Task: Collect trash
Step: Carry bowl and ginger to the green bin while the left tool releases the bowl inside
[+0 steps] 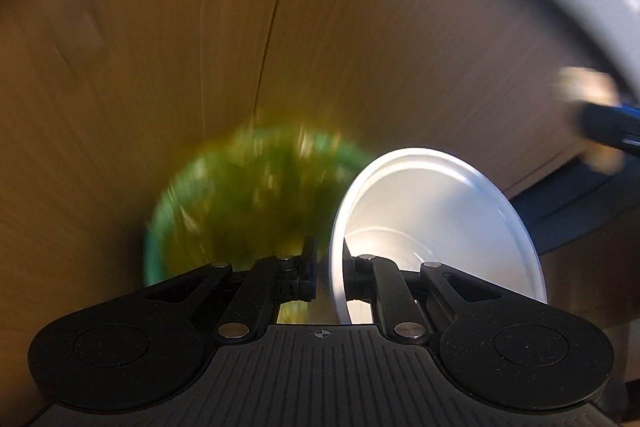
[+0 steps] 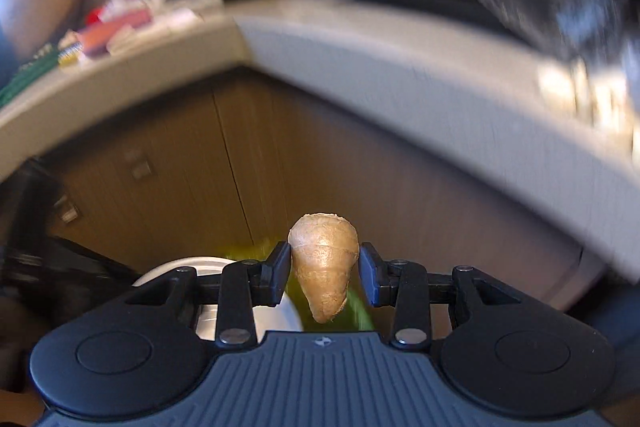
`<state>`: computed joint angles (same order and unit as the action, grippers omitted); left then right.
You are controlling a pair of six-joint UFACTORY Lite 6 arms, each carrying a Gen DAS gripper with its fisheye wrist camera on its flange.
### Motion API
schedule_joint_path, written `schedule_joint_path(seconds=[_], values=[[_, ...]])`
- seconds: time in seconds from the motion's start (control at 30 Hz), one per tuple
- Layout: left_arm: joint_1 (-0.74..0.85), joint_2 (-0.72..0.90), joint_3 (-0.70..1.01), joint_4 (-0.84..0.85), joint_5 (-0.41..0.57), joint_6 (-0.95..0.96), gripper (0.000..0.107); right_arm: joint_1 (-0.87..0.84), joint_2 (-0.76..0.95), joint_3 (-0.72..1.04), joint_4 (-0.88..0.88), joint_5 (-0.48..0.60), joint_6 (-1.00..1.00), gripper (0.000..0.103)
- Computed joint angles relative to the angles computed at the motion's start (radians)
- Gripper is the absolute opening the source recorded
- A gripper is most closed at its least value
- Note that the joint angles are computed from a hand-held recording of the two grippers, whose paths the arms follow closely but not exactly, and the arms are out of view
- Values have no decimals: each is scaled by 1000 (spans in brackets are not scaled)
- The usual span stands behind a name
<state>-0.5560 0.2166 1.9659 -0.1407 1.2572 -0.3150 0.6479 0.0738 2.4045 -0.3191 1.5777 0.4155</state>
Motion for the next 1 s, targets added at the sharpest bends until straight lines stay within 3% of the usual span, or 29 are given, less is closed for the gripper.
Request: schedule_joint_path(seconds=[0.13,0.2,0.27,0.33,0.37,0.53,0.77,0.83,0.93,1.0], values=[[40,13,-307,-48,-204,-26,12,-73,-229,-404,53,-136,39,37],[60,22,-436,-70,-326,-25,13,-110,-291,-520,77,-173,38,37],[98,20,-570,-150,-462,51,20,-153,-327,-608,120,-200,28,37],[124,46,-638,-196,-516,85,30,-165,-341,-673,146,-215,26,37],[140,55,-665,-209,-521,91,36,-176,-339,-695,163,-225,13,37],[222,-13,-794,-289,-550,238,36,-236,-241,-733,298,-289,-71,37],[270,-147,-808,-298,-533,424,36,-179,-30,-759,347,-376,-63,36],[259,-74,-738,-300,-503,437,37,-161,3,-770,331,-385,-59,36],[203,158,-542,-308,-368,458,37,-159,49,-756,310,-380,-39,36],[137,238,-482,-154,-372,377,34,-159,53,-754,289,-379,-20,36]])
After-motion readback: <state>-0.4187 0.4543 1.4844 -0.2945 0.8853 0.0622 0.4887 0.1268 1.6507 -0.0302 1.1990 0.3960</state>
